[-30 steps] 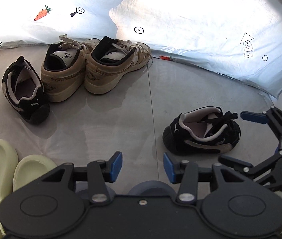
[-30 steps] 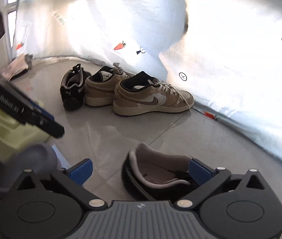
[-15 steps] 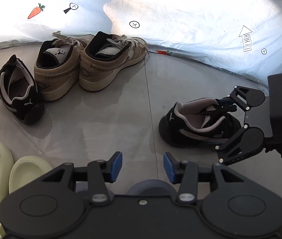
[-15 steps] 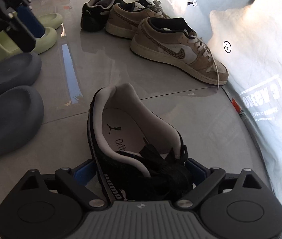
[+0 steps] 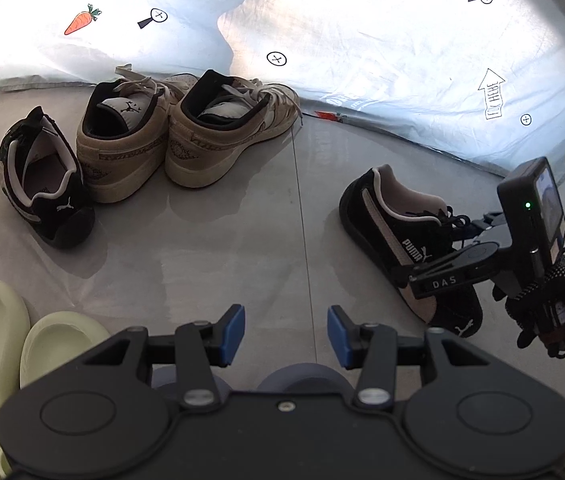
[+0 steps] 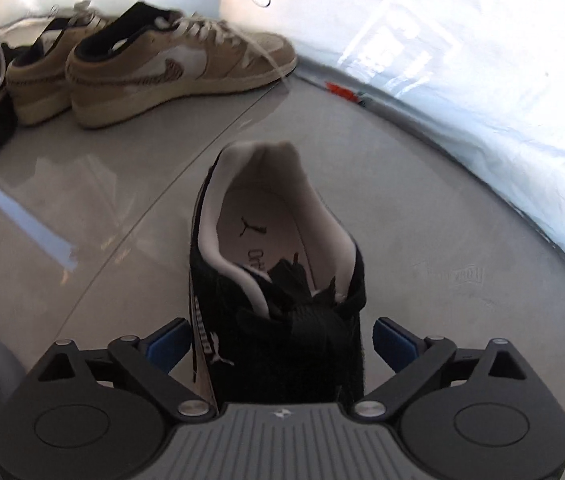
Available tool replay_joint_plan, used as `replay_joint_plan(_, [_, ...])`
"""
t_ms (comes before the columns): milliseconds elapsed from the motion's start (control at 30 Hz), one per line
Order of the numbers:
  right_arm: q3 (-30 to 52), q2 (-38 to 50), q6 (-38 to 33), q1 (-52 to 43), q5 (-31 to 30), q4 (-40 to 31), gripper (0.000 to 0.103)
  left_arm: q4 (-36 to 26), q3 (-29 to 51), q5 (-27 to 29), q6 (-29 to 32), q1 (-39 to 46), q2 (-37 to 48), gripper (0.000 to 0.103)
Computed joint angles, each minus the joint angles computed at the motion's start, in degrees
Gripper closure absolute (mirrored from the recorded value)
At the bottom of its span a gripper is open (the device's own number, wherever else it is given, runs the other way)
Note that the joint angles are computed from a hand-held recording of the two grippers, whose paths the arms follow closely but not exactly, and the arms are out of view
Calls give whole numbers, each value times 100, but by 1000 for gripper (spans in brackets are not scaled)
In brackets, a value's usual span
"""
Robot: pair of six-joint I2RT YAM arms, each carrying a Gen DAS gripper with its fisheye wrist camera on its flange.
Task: Organize scattered shoes
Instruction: 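Grasp the black sneaker's heel with the right gripper and lift it, then set the black sneaker down beside the grey slides with the right gripper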
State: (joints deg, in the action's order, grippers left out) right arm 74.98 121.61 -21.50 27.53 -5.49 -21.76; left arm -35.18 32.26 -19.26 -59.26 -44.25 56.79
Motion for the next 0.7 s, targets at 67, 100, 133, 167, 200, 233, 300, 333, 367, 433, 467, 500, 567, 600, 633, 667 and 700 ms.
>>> replay_joint_plan(67, [-63,39,592,-85,-71,34,11,-118,13,-111,-133,-107,-103,57])
replay_joint_plan(100, [-139,-15,1045,-75,-7,66,14,-188,21,-176,-200,-165,-161,57])
replay_joint_plan(133, [-336,-132,1413,-30,91,189,14,-267,34,-247,-274,-228,-216,56])
replay_joint_plan(167, [-557,-263,1759,27,202,327,15,-352,50,-320,-356,-296,-268,56])
replay_joint_plan(200, [-767,-388,2106,87,317,453,16,-437,66,-393,-437,-363,-317,56])
replay_joint_plan(233, [-1027,-538,2363,151,399,598,17,-540,87,-467,-519,-445,-378,56])
replay_joint_plan(300, [-1601,-900,2697,276,516,850,17,-751,144,-636,-715,-639,-459,56])
replay_joint_plan(333, [-1960,-1138,2887,357,583,990,17,-844,169,-710,-800,-737,-498,56])
replay_joint_plan(367, [-2299,-1367,3057,438,640,1111,17,-977,209,-818,-931,-883,-535,56])
replay_joint_plan(433, [-2810,-1696,3315,555,688,1316,17,-1221,300,-1010,-1222,-1198,-547,56])
replay_joint_plan(467, [-3137,-1944,3468,621,705,1396,17,-1343,348,-1101,-1373,-1357,-542,56])
replay_joint_plan(500, [-3408,-2175,3633,677,728,1429,17,-1460,394,-1182,-1540,-1540,-528,56])
replay_joint_plan(567, [-3886,-2617,3967,788,779,1444,17,-1691,489,-1332,-1892,-1926,-478,56])
replay_joint_plan(600, [-4094,-2824,4159,879,830,1429,17,-1795,539,-1393,-2078,-2129,-424,56])
replay_joint_plan(633, [-4290,-3028,4364,985,889,1399,17,-1894,591,-1448,-2267,-2334,-359,56])
replay_joint_plan(667, [-4479,-3239,4579,1101,952,1354,17,-1982,644,-1493,-2454,-2542,-288,56])
replay_joint_plan(700, [-4695,-3484,4817,1278,1034,1297,17,-2054,692,-1524,-2623,-2733,-217,56])
